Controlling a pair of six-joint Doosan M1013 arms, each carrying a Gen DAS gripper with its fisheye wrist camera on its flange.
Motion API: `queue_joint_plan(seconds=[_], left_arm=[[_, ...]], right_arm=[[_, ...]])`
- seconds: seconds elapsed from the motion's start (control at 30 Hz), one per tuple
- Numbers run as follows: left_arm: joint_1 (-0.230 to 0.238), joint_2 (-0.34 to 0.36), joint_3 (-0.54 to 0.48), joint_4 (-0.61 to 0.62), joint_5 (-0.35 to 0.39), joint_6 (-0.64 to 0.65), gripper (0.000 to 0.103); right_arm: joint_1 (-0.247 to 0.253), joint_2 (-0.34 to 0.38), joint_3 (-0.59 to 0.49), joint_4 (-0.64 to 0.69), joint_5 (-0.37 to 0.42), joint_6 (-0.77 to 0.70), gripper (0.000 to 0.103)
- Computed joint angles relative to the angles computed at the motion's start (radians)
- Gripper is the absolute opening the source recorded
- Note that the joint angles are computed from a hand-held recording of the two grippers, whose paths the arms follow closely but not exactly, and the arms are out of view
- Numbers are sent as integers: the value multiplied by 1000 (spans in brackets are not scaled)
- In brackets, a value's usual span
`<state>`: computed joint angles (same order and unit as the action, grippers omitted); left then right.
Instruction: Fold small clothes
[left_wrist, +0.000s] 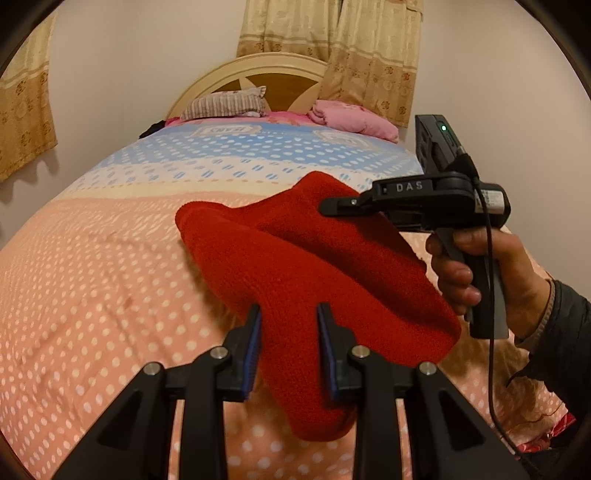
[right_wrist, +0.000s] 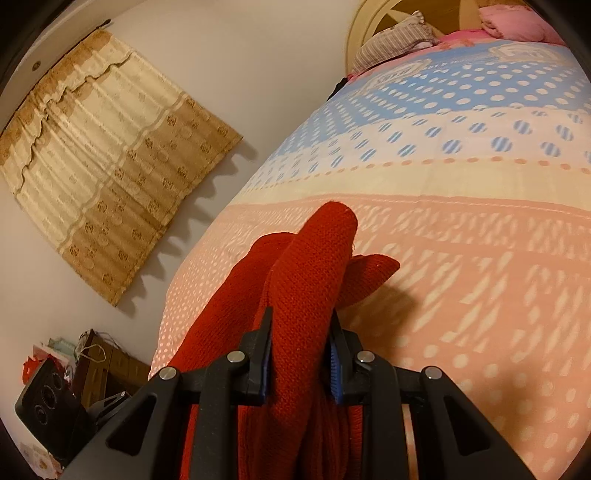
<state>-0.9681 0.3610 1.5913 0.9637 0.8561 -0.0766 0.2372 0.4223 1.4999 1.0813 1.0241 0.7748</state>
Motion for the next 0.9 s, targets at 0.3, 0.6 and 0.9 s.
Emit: queue_joint_plan(seconds=[0.3, 0.6, 0.9], left_arm=[[-17, 1, 26, -16, 55, -30, 37], [-17, 9, 9, 51, 154, -86, 73], [13, 25, 41, -23, 155, -143, 74]], right_arm=[[22, 25, -12, -45, -14, 35, 25], [13, 20, 11, -92, -56, 85, 33], [-13, -72, 119, -43, -22, -68, 43]])
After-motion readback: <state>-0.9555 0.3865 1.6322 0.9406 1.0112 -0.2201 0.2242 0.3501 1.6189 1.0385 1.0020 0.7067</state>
